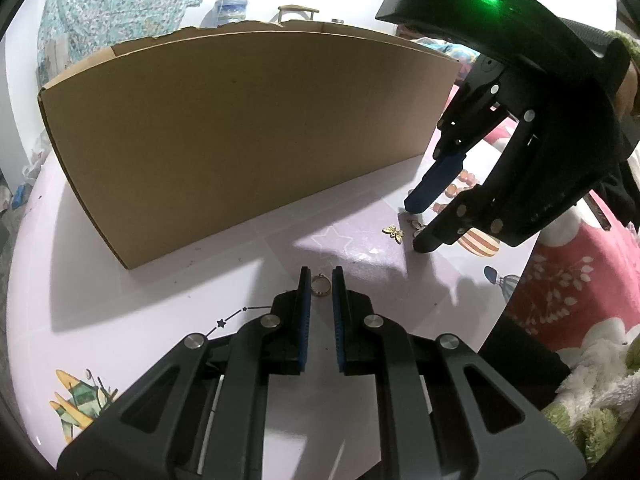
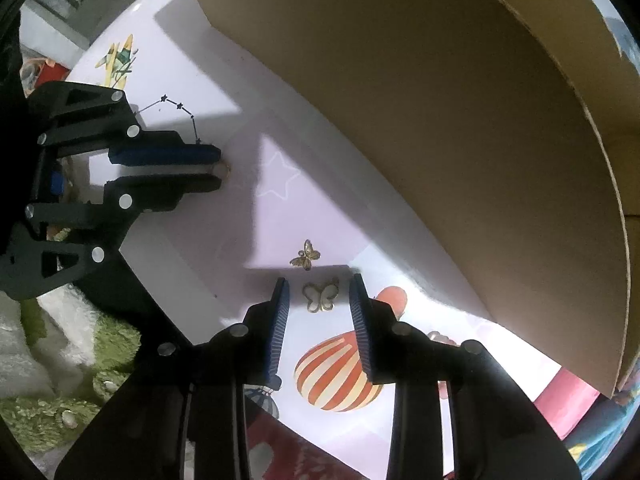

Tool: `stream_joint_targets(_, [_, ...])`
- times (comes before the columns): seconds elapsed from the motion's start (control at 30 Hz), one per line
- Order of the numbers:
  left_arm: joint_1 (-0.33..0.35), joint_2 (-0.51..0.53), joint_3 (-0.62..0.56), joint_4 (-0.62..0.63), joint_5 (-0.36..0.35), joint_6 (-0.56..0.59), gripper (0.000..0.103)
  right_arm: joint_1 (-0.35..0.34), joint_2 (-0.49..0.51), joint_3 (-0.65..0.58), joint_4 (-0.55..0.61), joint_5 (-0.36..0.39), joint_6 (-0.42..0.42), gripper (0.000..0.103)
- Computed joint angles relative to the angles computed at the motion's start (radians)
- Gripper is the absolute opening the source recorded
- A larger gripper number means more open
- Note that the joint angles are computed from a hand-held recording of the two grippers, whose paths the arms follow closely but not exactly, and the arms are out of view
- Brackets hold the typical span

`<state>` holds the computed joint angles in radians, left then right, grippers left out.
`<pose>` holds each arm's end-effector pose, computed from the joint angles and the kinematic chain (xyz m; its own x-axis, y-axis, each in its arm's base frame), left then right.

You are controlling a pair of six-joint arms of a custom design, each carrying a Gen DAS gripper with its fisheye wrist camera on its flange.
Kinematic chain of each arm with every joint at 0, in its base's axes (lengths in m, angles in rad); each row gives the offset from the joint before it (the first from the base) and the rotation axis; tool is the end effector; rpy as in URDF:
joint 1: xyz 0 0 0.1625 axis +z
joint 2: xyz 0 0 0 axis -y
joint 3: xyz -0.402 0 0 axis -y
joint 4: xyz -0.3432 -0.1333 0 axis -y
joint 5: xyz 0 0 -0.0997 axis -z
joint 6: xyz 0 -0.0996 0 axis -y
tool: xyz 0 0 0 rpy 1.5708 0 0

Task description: Organize jewelry

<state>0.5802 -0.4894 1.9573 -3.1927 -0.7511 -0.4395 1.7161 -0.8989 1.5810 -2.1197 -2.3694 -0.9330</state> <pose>-0.3044 -0.4459 -0.0418 -0.7751 0.2304 -0.5884 0.5488 0.7069 -0.4461 0.1491 -0.5909 0.1786 -0.2876 -0.9041 0.3161 -0.6290 0.4271 0.6495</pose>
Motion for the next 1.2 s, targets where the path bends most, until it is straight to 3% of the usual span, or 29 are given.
stream_joint_targets(0.2, [0.001, -0.004, 0.003, -0.003, -0.003, 0.002, 0.01, 0.004, 0.011, -0.025, 0.032, -0.004, 0.007, 0.016])
stream_joint_targets(0.43, [0.002, -0.005, 0.004, -0.005, -0.004, 0.004, 0.01, -0.018, -0.004, 0.028, -0.037, 0.007, -0.027, 0.016])
stream_joint_targets(0.73, [0.002, -0.005, 0.004, -0.007, -0.004, 0.004, 0.01, -0.024, -0.024, 0.0, -0.004, 0.029, -0.035, 0.016])
stream_joint_targets(1.2, [0.0, -0.011, 0.035, -0.045, 0.006, 0.019, 0.005, -0.035, -0.105, 0.031, -0.056, 0.111, -0.06, 0.016])
